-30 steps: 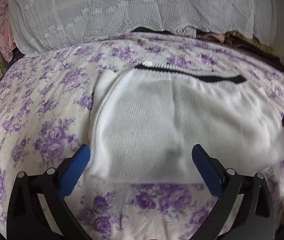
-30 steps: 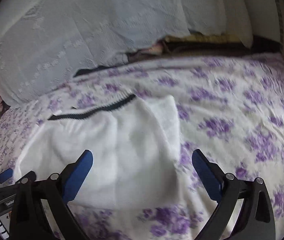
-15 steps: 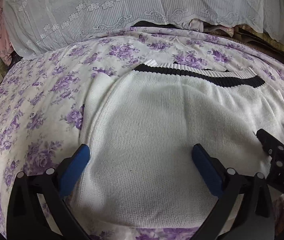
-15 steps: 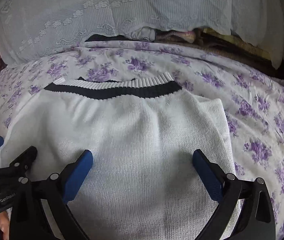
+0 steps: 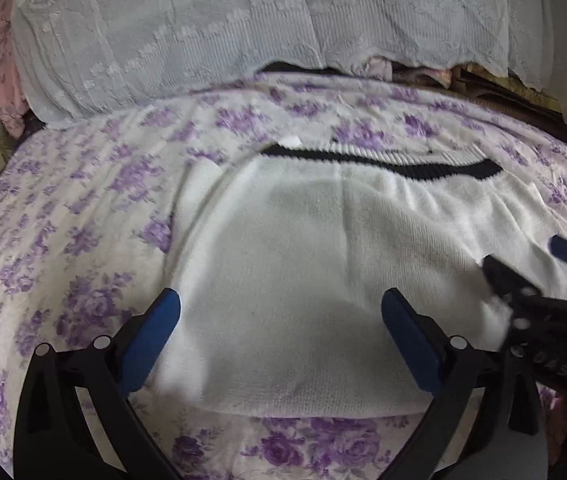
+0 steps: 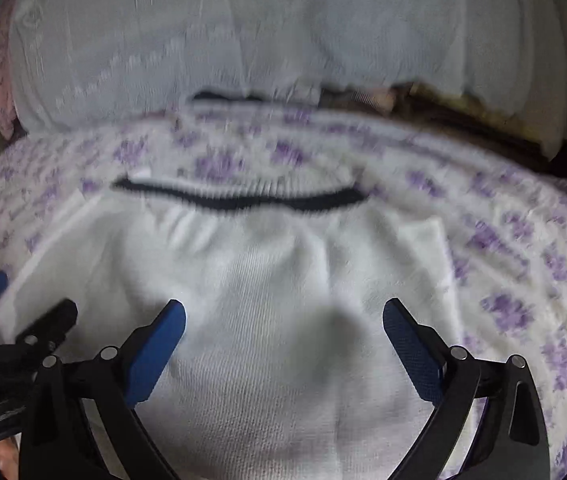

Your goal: Fold small clothes

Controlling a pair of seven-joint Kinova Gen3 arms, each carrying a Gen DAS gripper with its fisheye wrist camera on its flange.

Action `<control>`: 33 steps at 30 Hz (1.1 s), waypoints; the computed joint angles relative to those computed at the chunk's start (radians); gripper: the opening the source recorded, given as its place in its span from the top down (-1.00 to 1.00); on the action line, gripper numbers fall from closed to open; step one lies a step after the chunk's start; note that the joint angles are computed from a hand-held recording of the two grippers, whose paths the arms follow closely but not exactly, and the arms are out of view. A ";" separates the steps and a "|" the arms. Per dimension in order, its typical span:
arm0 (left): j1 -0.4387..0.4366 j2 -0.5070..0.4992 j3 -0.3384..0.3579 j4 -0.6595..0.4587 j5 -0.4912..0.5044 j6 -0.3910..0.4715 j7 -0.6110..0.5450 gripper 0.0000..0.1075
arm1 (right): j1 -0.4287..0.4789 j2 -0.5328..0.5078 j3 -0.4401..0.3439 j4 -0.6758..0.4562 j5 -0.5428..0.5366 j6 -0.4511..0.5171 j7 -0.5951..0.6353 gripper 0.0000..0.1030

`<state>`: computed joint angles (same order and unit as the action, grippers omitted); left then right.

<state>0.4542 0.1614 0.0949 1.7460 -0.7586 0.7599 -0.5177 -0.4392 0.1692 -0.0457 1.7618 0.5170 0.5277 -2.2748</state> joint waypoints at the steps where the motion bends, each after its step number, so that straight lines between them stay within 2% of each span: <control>1: 0.001 0.010 -0.010 -0.010 0.027 0.005 -0.024 -0.84 | 0.015 -0.001 -0.007 -0.004 -0.028 -0.001 0.024 -0.93; 4: -0.014 0.008 -0.005 -0.004 0.037 -0.010 -0.027 -0.84 | -0.022 -0.011 0.034 0.019 -0.015 -0.026 0.000 -0.93; 6: -0.001 0.007 -0.008 0.002 0.014 -0.006 -0.004 -0.84 | -0.001 -0.022 0.007 0.036 0.019 -0.037 -0.038 -0.93; 12: 0.007 -0.019 -0.001 0.029 -0.016 -0.009 0.034 -0.84 | 0.014 -0.088 0.011 0.122 0.106 -0.135 -0.181 -0.93; 16: 0.023 -0.044 0.023 0.056 -0.049 0.022 0.072 -0.84 | 0.060 -0.116 -0.015 0.156 0.056 -0.166 -0.154 -0.93; 20: 0.044 -0.071 0.055 0.088 -0.113 0.057 0.137 -0.84 | 0.086 -0.169 -0.041 0.218 0.090 -0.186 -0.200 -0.93; 24: 0.037 -0.105 0.085 0.120 -0.109 0.060 0.156 -0.84 | 0.126 -0.206 -0.081 0.257 0.099 -0.185 -0.233 -0.93; 33: 0.027 -0.159 0.150 0.172 -0.113 0.092 0.203 -0.84 | 0.197 -0.259 -0.133 0.311 0.011 -0.206 -0.175 -0.93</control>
<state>0.4813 0.0023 0.2447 1.9176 -0.8719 0.8519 -0.3143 -0.2426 -0.0902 -0.1789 2.0731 0.5279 0.3215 -2.4495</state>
